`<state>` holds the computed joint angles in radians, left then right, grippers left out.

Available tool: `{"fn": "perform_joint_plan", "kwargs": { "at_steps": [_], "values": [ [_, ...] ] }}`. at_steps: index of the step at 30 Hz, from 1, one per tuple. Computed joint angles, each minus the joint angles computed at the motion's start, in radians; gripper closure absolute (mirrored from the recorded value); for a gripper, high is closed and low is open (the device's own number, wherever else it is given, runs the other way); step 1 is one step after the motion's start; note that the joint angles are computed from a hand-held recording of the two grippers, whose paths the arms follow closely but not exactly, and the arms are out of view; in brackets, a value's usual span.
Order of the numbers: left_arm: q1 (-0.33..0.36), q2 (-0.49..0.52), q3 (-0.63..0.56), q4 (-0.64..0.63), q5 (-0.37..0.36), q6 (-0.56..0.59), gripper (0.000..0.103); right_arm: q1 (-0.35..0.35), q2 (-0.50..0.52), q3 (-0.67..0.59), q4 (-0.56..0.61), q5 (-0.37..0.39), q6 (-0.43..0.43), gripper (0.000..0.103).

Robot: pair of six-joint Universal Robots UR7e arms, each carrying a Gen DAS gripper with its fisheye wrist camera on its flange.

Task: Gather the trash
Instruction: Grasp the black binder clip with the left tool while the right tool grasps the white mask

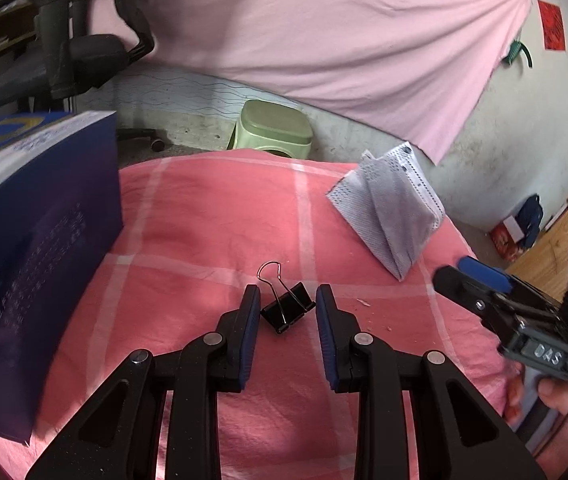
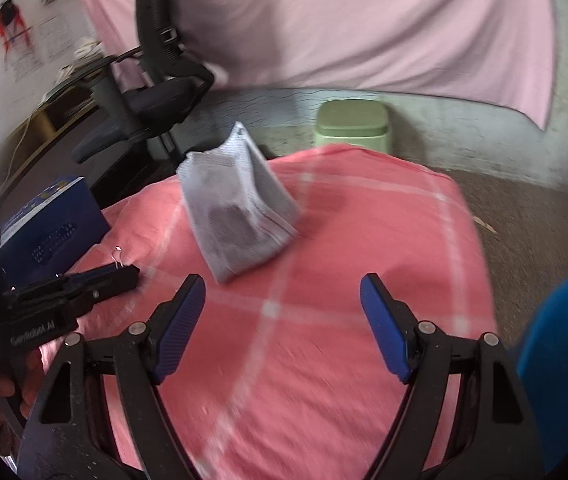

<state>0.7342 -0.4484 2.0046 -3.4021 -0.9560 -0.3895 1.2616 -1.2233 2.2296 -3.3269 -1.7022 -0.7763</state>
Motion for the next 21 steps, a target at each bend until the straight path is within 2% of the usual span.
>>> {"fn": "perform_joint_plan", "kwargs": {
  "at_steps": [4,10,13,18,21],
  "values": [
    [0.014,-0.006,-0.003,-0.003,-0.019,0.001,0.079,0.031,0.041,-0.044,0.024,-0.009,-0.043,0.010],
    [-0.001,-0.001,0.001,-0.005,-0.014,-0.019,0.079,0.067,0.114,-0.109,0.061,-0.098,-0.059,0.010],
    [-0.002,-0.001,0.002,-0.008,-0.013,-0.019,0.079,0.067,0.116,-0.102,0.041,-0.110,-0.062,0.014],
    [-0.010,0.000,0.001,0.000,0.002,-0.019,0.079,0.048,0.093,-0.094,0.049,-0.073,-0.024,0.045],
    [-0.027,-0.001,0.005,0.011,0.026,-0.029,0.079,0.027,0.063,-0.083,0.084,-0.033,0.013,0.053]
  ]
}}
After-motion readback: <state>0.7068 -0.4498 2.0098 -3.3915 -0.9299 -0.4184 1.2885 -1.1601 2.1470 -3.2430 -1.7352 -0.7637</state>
